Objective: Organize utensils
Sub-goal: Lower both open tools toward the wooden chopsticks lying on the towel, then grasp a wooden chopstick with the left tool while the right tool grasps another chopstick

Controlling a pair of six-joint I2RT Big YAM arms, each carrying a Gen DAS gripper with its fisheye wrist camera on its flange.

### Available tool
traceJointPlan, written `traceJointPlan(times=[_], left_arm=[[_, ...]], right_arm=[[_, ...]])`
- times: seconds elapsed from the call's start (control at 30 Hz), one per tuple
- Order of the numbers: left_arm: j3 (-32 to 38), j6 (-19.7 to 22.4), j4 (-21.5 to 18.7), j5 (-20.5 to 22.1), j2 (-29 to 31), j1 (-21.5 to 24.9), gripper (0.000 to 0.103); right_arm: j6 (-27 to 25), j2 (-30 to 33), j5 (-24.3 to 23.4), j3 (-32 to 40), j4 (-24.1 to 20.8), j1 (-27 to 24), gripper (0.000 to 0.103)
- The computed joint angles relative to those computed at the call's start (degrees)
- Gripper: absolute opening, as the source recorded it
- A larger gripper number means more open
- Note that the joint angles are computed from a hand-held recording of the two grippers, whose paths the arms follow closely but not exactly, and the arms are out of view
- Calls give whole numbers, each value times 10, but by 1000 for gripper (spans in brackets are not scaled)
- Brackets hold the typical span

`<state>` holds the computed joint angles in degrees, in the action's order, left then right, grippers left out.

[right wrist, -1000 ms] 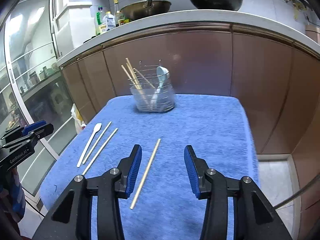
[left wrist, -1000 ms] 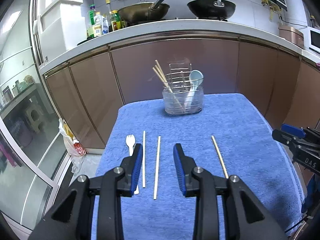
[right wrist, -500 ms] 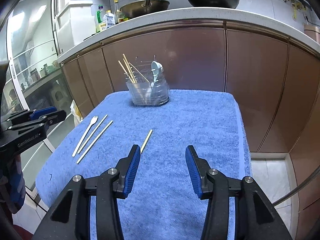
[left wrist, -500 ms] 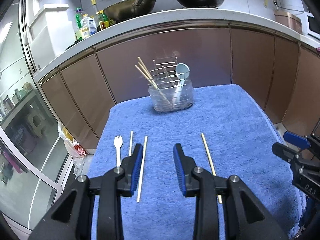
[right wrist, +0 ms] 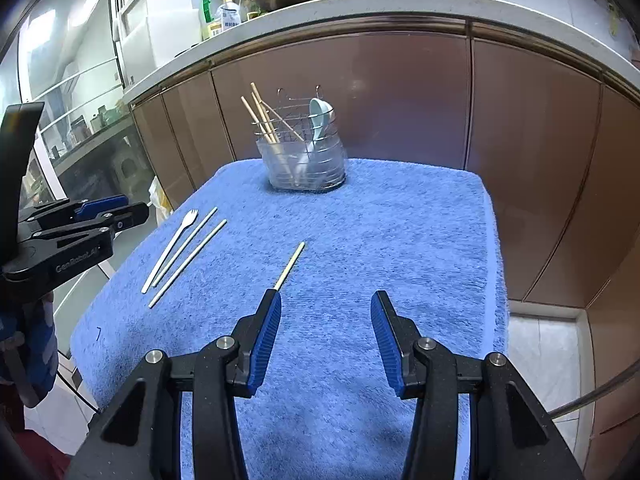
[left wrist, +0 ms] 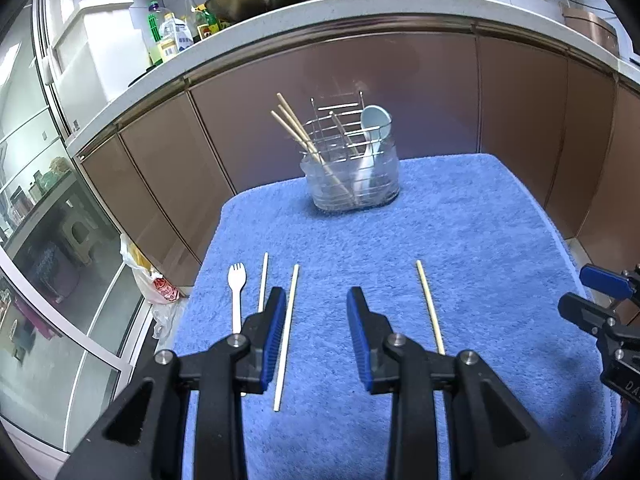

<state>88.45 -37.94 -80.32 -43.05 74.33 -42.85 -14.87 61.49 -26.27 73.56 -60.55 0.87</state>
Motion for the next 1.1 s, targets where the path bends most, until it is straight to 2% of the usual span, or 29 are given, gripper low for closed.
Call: traceJointPlan(times=[0.5, 0.77, 0.83, 0.93, 1.1], left_arm=[[-38, 69, 51, 41, -26, 63, 30], [-53, 100, 71, 97, -31, 115, 30], [-54, 108, 73, 132, -27, 134, 30], [-49, 117, 72, 255, -8, 192, 30], [-37, 136, 55, 397, 37, 262, 30]], right_arm=[[37, 64, 47, 50, -3, 68, 46], [45, 118, 67, 96, -36, 102, 43], [48, 134, 72, 111, -48, 109, 43], [48, 165, 83, 140, -75, 120, 43], [65, 238, 93, 203, -130, 134, 39]])
